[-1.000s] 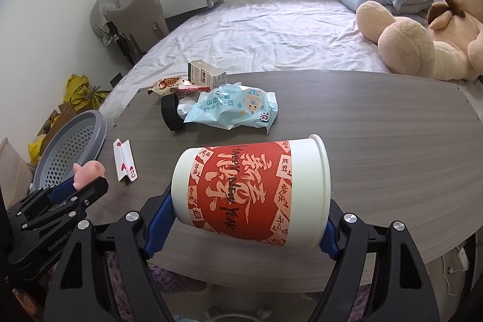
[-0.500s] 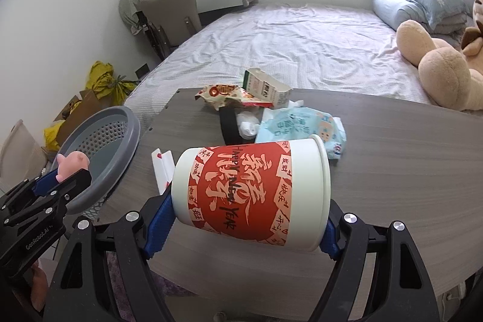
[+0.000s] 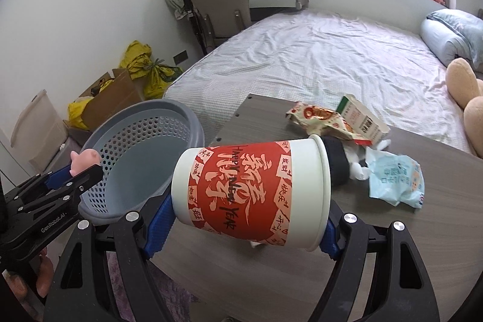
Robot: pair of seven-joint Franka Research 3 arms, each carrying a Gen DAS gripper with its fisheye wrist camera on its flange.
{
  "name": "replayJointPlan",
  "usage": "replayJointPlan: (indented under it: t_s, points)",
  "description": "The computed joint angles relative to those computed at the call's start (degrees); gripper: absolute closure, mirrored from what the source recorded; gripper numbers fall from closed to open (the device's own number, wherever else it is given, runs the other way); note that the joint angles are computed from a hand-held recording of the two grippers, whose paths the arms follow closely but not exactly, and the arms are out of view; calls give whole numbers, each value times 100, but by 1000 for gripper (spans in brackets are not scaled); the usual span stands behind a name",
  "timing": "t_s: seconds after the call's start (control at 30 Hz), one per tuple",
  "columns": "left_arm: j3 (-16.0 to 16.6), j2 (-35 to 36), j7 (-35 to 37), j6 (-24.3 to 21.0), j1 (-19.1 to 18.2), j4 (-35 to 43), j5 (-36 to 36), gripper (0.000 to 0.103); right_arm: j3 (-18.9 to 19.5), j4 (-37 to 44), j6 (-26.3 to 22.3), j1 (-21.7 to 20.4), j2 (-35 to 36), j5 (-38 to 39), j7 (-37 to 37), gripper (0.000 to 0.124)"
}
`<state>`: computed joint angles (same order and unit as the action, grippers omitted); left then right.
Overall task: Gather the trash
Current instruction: 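Carry the pig and cup over the grey basket and release both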
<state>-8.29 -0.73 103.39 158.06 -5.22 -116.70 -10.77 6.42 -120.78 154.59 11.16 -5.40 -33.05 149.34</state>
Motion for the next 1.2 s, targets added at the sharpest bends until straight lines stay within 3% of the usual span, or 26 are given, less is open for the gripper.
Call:
replayJointPlan:
  t_s: [0.33,0.77,1.2]
  points:
    - [58,604,-380,-145,365,636,472,58,-238,1140,-33,479,974,394,-754,48]
    - [-73,1174,-455,-330,694,1272,566,58,-645,2281,-208,1038,1901,1106,-1715,48]
    - [-171,1565,-548,-575,795,1712,662,58,-788,2852,-300,1187,2441,1869,-2538,48]
